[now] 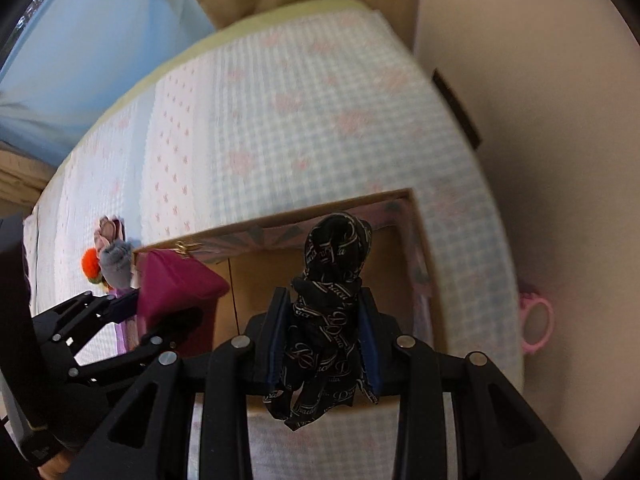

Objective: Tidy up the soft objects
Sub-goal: 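Carry the pouch and scrunchie over the cardboard box with both tools, then open both tools to drop the pouch and scrunchie into the box, then lift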

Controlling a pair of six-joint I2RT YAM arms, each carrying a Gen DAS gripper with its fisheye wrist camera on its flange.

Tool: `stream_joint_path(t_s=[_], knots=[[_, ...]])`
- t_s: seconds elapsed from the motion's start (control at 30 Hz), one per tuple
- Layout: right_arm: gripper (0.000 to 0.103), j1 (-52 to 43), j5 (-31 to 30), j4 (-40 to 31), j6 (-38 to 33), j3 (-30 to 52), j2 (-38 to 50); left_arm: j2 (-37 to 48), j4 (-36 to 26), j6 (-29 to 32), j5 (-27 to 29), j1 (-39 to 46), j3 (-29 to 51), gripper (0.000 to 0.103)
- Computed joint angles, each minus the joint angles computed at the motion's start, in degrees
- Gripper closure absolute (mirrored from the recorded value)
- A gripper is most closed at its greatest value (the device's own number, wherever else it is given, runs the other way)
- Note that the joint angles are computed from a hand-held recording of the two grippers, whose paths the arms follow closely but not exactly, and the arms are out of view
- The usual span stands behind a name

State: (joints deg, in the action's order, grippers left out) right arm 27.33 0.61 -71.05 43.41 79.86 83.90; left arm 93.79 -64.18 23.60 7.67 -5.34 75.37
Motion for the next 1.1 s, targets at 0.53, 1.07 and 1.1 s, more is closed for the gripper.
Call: stream_joint_path(t_s=[0.53,1.07,1.1], knots=[[0.005,-6.7,-7.3,9.8,-12.9,-7.7,11.4,-0.9,12.4,1.3,-5.4,-4.6,-12.4,0.000],[0.000,-5.1,-6.9,13.3,-8.8,-11.5,7.0,-3.1,8.4,4.0,-3.8,0.3,-10.7,0.000],[0.000,-4.7,-6.4,12.8,-8.4,-11.2,6.3,-3.5,7.7,4.5,-3.2,1.0,-10.2,0.000]])
